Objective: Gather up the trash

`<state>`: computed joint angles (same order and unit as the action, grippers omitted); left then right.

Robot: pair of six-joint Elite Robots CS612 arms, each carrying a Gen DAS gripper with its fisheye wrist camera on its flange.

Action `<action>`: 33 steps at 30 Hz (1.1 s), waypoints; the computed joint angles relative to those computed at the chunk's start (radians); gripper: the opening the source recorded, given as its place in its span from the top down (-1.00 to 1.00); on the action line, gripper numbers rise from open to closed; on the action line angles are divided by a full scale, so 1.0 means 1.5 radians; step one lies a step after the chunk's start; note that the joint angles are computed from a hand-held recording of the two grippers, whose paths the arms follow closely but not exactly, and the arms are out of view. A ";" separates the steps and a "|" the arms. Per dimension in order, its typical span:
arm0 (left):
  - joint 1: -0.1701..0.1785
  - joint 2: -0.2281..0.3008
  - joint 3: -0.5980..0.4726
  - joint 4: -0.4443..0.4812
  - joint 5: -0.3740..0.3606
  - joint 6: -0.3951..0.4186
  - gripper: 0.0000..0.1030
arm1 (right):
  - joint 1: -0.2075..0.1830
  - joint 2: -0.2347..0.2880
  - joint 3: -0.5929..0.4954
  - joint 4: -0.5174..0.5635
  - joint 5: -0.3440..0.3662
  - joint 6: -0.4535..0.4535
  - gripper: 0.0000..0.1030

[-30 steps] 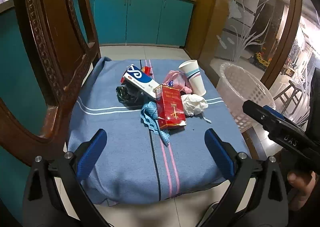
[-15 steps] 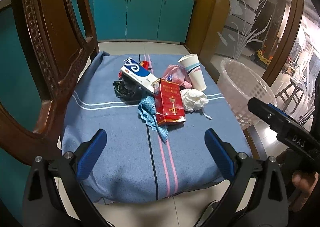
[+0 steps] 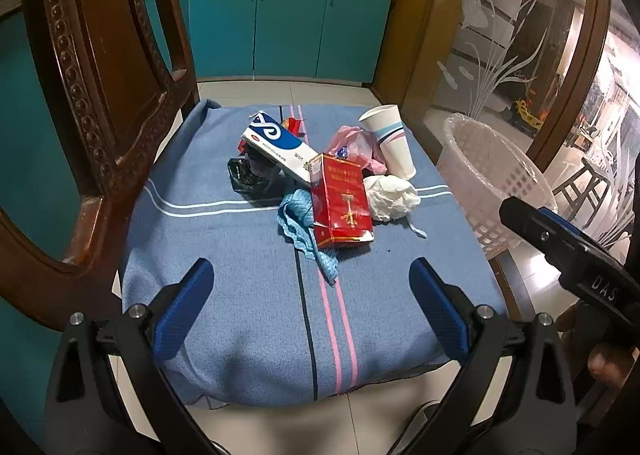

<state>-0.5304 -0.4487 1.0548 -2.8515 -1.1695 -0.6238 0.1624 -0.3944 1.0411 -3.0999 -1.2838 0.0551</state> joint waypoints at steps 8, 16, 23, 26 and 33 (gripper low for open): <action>0.000 0.000 0.001 0.000 -0.002 0.001 -0.90 | 0.000 -0.002 0.002 0.001 -0.001 -0.001 -0.94; 0.000 0.000 0.000 0.002 -0.002 0.001 -0.90 | 0.000 -0.002 0.002 0.003 0.000 -0.002 -0.94; 0.000 0.003 -0.004 0.012 0.002 -0.004 -0.90 | 0.000 -0.002 0.002 0.001 0.002 -0.004 -0.94; 0.001 0.004 -0.006 0.015 0.001 -0.005 -0.90 | 0.001 -0.002 0.001 0.004 0.002 -0.005 -0.94; 0.002 0.015 -0.024 0.032 0.000 -0.007 -0.90 | 0.000 0.000 -0.004 0.002 -0.001 0.008 -0.94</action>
